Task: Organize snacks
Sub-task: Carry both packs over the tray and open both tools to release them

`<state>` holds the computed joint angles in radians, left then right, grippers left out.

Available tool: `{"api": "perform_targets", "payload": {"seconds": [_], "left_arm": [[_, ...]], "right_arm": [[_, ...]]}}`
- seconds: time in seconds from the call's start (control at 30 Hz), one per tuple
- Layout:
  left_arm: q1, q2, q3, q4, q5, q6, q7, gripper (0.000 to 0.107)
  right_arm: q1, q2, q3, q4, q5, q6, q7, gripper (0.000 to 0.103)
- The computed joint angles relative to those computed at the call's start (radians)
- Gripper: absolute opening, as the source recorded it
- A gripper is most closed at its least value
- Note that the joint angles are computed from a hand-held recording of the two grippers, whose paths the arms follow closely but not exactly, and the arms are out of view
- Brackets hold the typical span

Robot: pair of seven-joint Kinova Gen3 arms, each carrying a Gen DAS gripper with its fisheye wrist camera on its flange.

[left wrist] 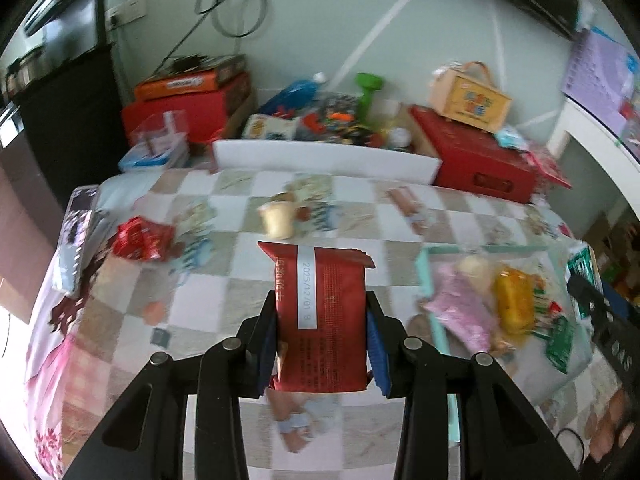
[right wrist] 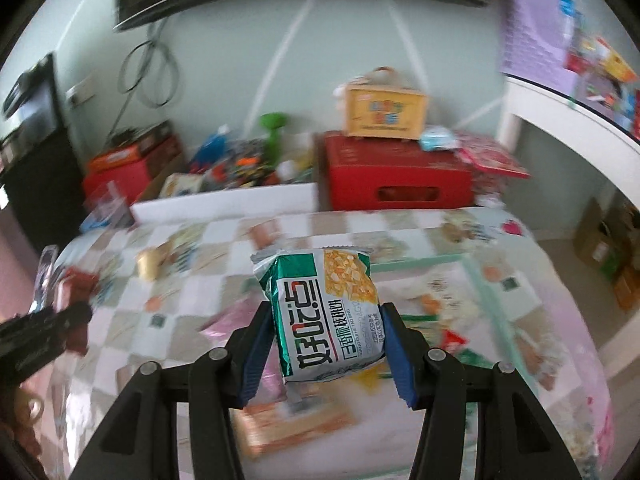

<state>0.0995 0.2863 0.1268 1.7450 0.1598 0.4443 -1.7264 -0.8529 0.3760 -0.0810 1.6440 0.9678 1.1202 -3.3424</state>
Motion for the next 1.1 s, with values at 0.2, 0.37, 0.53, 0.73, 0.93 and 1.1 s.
{"api": "perform_targets", "payload": {"seconds": [0.2,0.37,0.53,0.73,0.93,1.1], "left_arm": [[0.016,0.000,0.081,0.013,0.047,-0.006,-0.100,0.041],[0.075,0.013,0.107,0.022,0.070,-0.004,-0.174,0.041],[0.127,0.036,0.120,0.036,0.058,-0.026,-0.201,0.041],[0.170,0.078,0.113,0.031,0.050,-0.049,-0.190,0.041],[0.137,0.087,0.159,0.044,0.074,-0.109,-0.225,0.041],[0.149,0.097,0.156,0.033,0.064,-0.131,-0.220,0.041]], "right_arm": [[0.027,-0.072,-0.004,0.089,-0.012,0.040,-0.112,0.056],[0.083,-0.109,-0.029,0.136,-0.054,0.031,-0.148,0.056],[0.153,-0.117,-0.039,0.163,-0.131,-0.067,-0.125,0.056],[0.191,-0.102,-0.025,0.174,-0.207,-0.155,-0.072,0.056],[0.194,-0.087,-0.010,0.164,-0.243,-0.183,-0.027,0.056],[0.186,-0.084,0.002,0.161,-0.252,-0.188,-0.020,0.056]]}}
